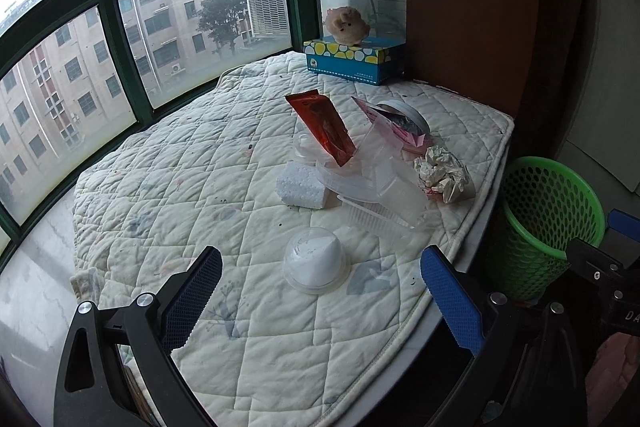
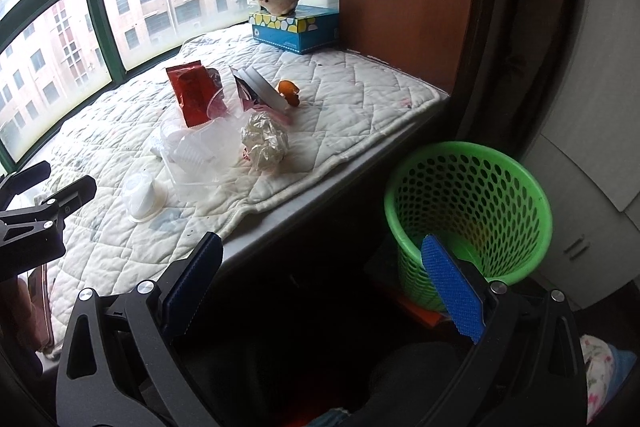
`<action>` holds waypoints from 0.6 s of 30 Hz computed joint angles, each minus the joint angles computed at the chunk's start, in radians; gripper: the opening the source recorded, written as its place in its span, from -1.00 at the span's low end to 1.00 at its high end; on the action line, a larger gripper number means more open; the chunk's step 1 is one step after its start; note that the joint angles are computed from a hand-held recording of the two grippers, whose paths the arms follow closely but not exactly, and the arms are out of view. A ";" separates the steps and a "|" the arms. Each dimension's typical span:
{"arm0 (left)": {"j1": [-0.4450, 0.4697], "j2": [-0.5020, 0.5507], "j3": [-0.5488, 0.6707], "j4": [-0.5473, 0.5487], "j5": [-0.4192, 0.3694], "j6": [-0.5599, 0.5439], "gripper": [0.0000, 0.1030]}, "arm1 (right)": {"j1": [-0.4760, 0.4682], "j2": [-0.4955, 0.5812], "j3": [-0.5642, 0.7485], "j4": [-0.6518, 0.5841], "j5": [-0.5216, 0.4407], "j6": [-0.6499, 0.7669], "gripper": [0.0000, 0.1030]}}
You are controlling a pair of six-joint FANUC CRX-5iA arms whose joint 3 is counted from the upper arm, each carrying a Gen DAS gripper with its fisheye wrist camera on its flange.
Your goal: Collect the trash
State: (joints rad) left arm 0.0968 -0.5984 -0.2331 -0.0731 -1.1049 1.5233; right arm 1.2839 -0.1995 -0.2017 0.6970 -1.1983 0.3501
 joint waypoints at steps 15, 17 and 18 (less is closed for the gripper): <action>-0.001 -0.006 -0.009 0.040 0.013 -0.011 0.87 | 0.011 0.002 0.000 0.022 -0.011 -0.010 0.91; -0.001 -0.006 -0.010 0.041 0.015 -0.010 0.87 | 0.011 0.003 0.000 0.023 -0.012 -0.009 0.91; 0.000 -0.006 -0.010 0.043 0.016 -0.010 0.87 | 0.011 0.002 0.000 0.022 -0.011 -0.010 0.91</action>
State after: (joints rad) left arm 0.0972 -0.6045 -0.2431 -0.0304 -1.0888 1.5132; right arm 1.2950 -0.1973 -0.2018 0.7195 -1.2088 0.3405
